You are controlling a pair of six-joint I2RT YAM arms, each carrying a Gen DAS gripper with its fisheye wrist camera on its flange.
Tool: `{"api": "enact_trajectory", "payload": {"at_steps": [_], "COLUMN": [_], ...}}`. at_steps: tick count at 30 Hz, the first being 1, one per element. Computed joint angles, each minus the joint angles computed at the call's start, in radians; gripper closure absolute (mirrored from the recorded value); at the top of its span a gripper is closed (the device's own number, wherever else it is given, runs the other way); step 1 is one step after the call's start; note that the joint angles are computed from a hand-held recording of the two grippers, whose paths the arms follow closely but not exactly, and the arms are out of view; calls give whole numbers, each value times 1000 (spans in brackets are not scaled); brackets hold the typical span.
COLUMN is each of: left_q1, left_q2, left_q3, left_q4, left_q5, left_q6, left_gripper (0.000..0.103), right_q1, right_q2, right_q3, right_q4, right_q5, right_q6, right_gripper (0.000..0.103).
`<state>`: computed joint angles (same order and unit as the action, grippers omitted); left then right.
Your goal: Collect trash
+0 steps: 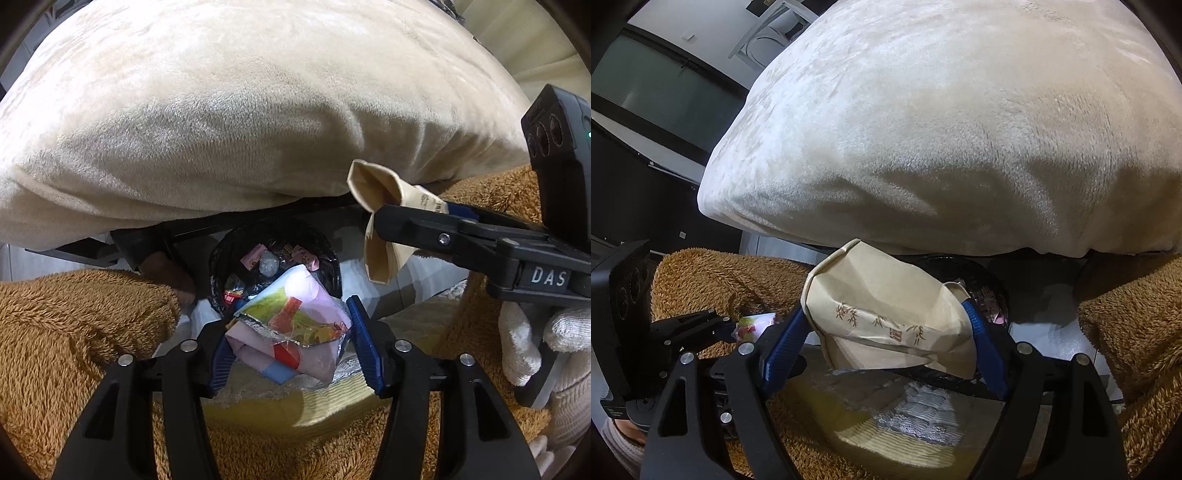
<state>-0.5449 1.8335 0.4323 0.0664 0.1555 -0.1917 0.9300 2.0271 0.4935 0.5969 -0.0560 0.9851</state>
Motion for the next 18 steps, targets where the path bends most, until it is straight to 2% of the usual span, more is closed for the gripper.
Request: {"api": "enact_trajectory", "payload": {"at_steps": [2,3,12,18], "left_q1": [-14,-23,-3,25], "left_q2": [-4,-14,-150,-253], "left_q3": [0,-3,-40,-84], "left_q4": [1,-2,-57,-76], "left_q5": [-23,-28,-32,-43], "left_q6": [-3,-13,-18,-20], "left_gripper": [27,26,26,26], "right_q1": [0,0,2,49], "right_q2": [-3,-5,-45,-146], "right_q3": [-12,-14,-64,-92], "right_q4": [30,35,82,17], "right_q5": [12,13,34,109], "right_q6": [4,5,10,4], "right_gripper": [9,9,9,9]}}
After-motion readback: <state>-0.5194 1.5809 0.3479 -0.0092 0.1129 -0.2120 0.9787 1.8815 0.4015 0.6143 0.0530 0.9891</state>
